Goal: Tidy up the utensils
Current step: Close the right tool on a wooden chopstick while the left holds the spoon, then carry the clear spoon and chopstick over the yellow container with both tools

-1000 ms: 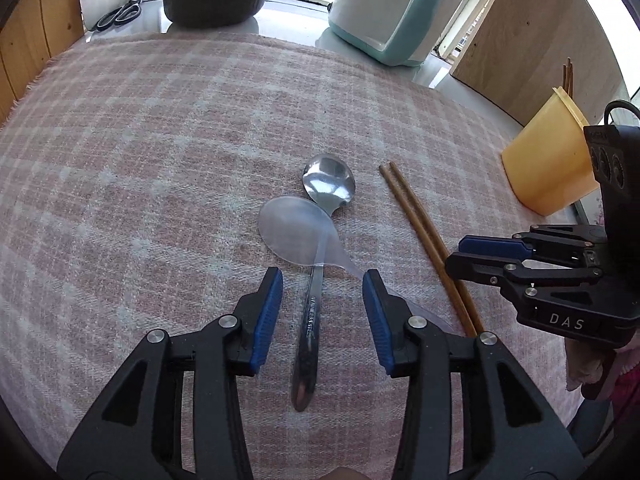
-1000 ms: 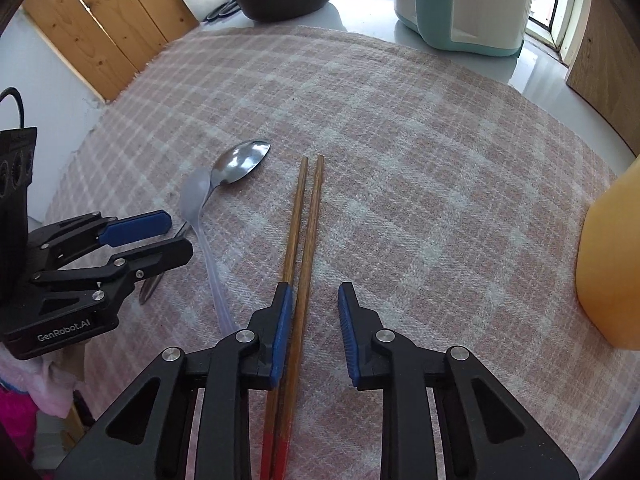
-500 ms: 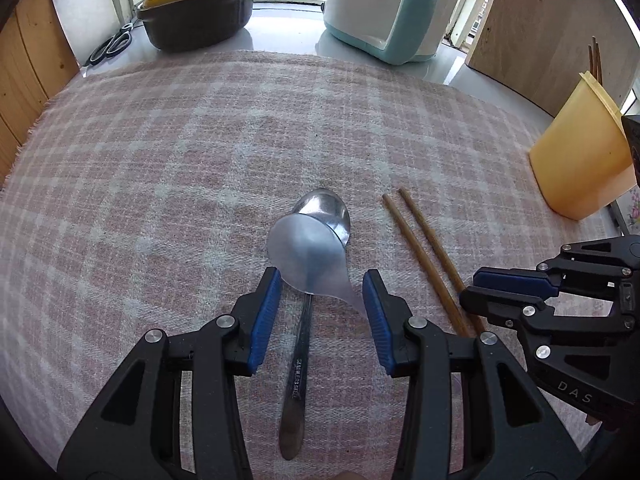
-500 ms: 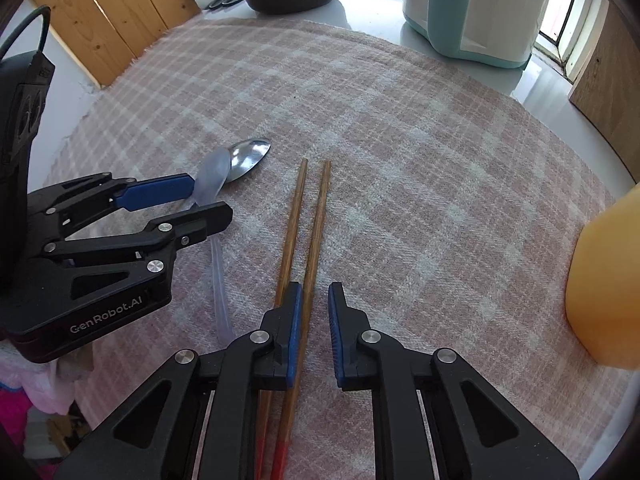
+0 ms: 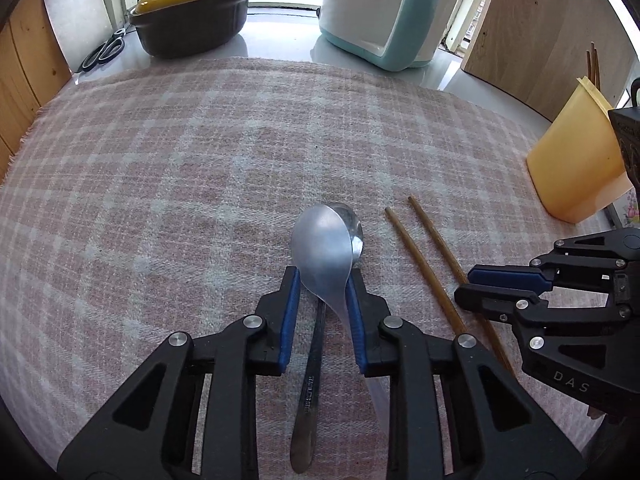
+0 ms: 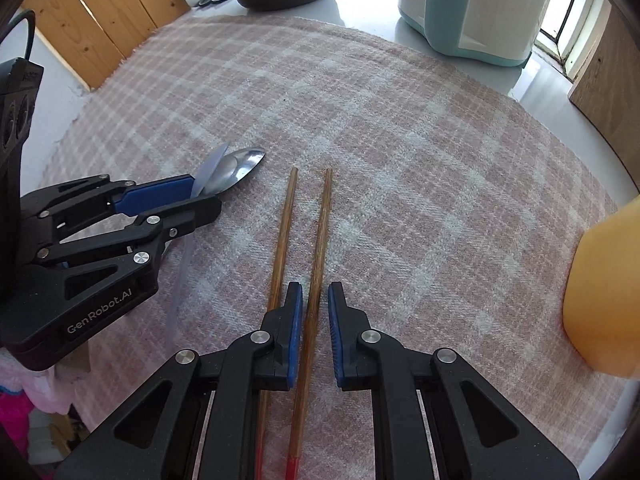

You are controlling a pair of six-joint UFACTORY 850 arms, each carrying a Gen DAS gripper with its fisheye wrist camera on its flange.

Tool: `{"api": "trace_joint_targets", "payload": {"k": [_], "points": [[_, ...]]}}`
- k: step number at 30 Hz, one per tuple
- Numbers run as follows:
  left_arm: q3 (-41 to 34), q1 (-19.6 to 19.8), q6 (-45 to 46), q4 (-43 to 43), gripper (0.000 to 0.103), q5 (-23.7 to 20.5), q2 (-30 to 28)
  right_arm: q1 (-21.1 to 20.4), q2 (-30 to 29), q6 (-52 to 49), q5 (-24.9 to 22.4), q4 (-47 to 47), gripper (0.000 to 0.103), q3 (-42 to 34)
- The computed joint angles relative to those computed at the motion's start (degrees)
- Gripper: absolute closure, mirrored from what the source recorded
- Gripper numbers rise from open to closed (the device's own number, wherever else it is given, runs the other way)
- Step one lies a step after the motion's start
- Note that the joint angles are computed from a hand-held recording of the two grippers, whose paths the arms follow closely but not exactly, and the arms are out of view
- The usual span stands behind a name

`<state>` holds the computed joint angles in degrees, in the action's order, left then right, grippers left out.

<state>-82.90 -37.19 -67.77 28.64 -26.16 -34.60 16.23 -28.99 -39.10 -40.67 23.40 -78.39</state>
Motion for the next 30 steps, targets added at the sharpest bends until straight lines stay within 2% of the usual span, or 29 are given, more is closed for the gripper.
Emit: {"api": "trace_joint_targets", "payload": {"k": [1,6,11,17,30], "points": [[0.1,0.1,0.0,-0.2,0.082,0.3,0.1,0.1,-0.1,0.2,0.1,-0.6,0.098,-0.1],[1.0,0.1,-0.3,-0.8,0.087,1.6,0.9,-1.1,-0.9,-1.2,-2.2,1.9,0.098,-1.1],[1.5,0.2,-0.1,-1.5,0.091,2.3,1.3,-2.4,-0.4,-1.7,-2.6,4.4,0.098,-0.6],[3.4,0.6,-2.5,-1.2,0.096,4.6,2.8,-3.9,1.0,-2.8,-2.4,7.0,0.099,0.6],[6.2,-0.4,-7.4,2.4,0.102,6.3,6.1,-6.4,5.3,-7.1,-2.0,12.6,0.099,3.9]]}}
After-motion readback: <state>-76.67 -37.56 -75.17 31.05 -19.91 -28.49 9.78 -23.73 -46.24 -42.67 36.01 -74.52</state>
